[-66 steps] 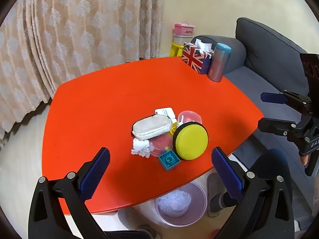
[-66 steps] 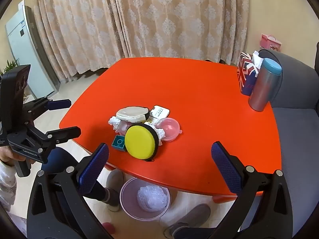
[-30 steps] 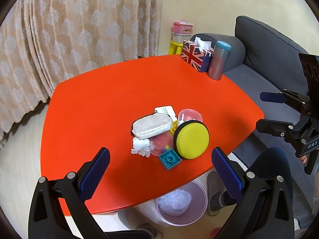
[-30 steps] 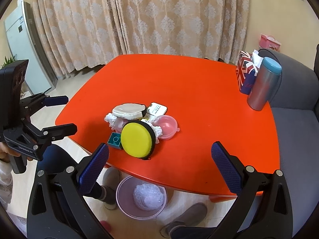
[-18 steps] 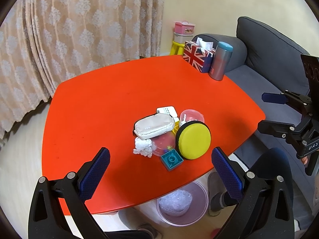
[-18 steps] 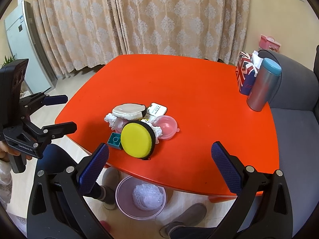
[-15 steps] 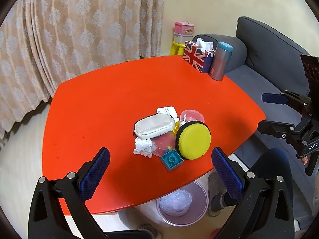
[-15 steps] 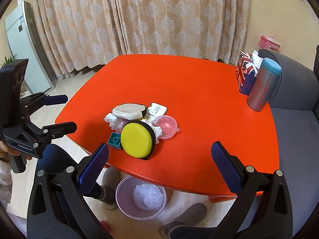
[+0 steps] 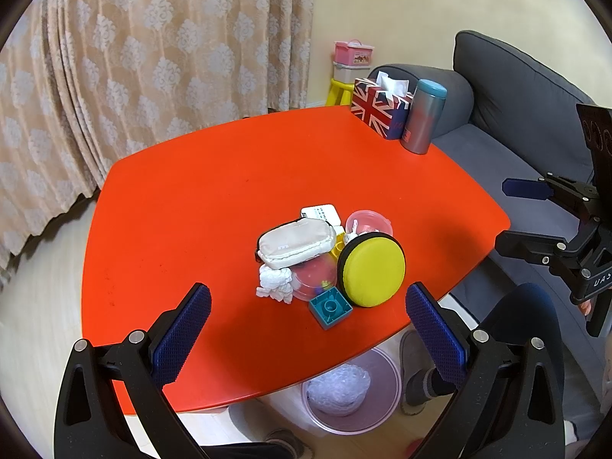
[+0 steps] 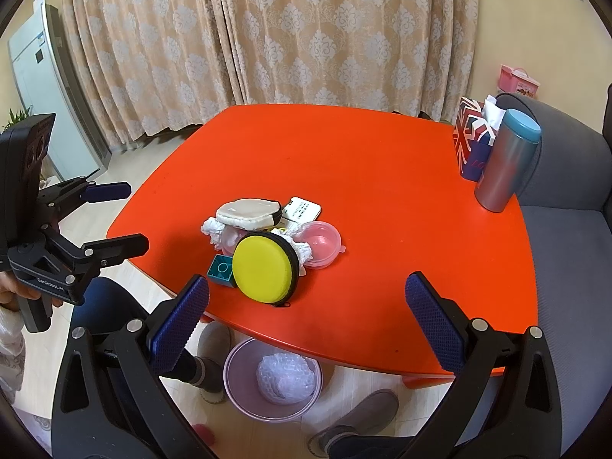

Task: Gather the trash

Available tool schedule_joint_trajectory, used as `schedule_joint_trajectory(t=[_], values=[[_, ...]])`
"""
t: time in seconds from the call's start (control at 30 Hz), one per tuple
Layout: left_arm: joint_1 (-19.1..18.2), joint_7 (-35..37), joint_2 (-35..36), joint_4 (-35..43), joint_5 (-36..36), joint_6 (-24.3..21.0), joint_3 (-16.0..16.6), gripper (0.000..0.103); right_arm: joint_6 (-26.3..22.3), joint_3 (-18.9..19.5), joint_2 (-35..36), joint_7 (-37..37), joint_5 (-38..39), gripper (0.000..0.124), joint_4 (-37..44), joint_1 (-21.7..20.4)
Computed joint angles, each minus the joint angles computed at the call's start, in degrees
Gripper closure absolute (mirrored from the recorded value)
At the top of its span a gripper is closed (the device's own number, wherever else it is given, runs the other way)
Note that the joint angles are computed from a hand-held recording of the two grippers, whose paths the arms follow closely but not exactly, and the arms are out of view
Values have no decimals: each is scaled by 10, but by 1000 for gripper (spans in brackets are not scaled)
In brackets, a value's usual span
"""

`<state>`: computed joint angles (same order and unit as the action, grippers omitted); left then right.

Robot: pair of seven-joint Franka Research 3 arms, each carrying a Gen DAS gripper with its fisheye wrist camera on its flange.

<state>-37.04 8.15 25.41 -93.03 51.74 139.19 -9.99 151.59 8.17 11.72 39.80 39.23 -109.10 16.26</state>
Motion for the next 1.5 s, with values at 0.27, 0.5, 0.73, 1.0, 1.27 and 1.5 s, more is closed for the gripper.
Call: schedule_joint_trajectory(t=[0.27, 0.5, 0.73, 1.0, 1.27, 1.5], values=[[1, -1, -1, -1, -1, 3, 0, 6, -2, 0, -2, 3, -1, 24, -3, 2], [1, -1, -2, -2, 0, 4, 0, 6, 0, 1, -4, 3, 2, 24, -7, 4], [3, -2, -3, -3, -1, 6, 0, 6, -1, 0, -4, 7, -1, 24, -7, 5], [7, -8, -4, -8, -8, 11, 0, 6, -6, 0, 0, 10, -6, 24, -2, 7], [6, -15, -7, -13, -8, 3, -1, 6, -23, 3, 38, 30, -39, 24, 35, 14], [10, -12, -12, -22, -14, -1, -4, 6, -41, 3, 85, 93, -96, 24, 78, 32]])
